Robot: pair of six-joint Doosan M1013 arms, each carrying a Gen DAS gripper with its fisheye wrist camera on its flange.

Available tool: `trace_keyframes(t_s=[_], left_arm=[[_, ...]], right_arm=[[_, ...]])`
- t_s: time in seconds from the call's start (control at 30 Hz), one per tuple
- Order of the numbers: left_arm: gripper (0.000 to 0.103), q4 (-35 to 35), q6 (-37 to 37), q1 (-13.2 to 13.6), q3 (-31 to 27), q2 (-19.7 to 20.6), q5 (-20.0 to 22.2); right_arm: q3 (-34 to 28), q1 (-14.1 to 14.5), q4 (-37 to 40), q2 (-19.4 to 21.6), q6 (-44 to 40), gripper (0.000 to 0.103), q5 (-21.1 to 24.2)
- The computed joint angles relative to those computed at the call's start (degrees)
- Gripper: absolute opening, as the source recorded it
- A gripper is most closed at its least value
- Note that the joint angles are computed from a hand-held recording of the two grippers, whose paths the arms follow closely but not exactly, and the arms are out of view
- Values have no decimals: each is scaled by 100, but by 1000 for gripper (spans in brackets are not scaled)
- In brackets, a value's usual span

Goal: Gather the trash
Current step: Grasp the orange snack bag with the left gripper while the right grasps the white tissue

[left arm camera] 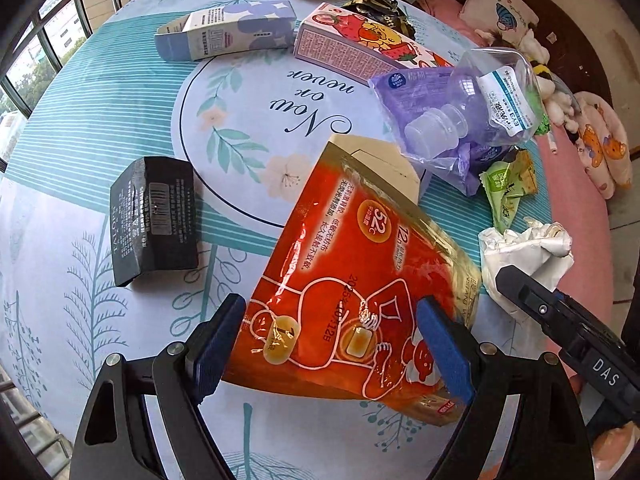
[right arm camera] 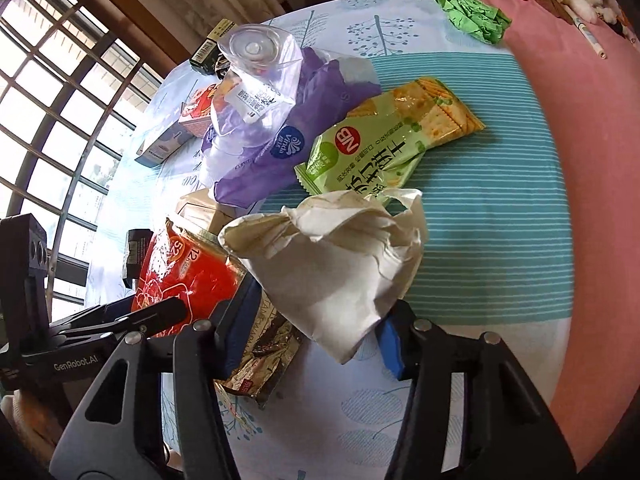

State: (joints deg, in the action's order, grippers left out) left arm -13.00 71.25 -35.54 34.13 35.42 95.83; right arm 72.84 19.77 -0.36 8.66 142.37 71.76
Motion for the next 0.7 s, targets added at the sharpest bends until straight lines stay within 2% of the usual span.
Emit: trace_keyframes(t_s=[0.13, 0.23, 0.27, 0.3, 0.4, 0.47, 0.63, 0.7], left_arm=[[86, -29, -55, -101, -43, 33, -9], [79, 100, -138, -193, -89, 47, -57], [75, 155, -172, -219, -105, 45, -100], [65, 125, -207, -229, -132, 54, -131], [52, 227, -341, -288, -372, 156, -52], [45, 393, -256, -343, -556, 231, 64], [26, 659, 125, -417, -632, 193, 24], [19, 671, 185, -424, -716, 207, 63]], right_arm=[[-29, 55, 8, 3, -72, 48, 20], [-34, 90, -5, 3, -129, 48, 22], [-28, 96, -13, 0, -137, 48, 14], [-23, 103, -19, -5, -147, 48, 7], [1, 115, -7, -22, -147, 47, -33], [16, 126, -3, -32, -157, 46, -48], [1, 167, -17, -27, -223, 44, -38], [-22, 174, -4, -21, -271, 38, -23]])
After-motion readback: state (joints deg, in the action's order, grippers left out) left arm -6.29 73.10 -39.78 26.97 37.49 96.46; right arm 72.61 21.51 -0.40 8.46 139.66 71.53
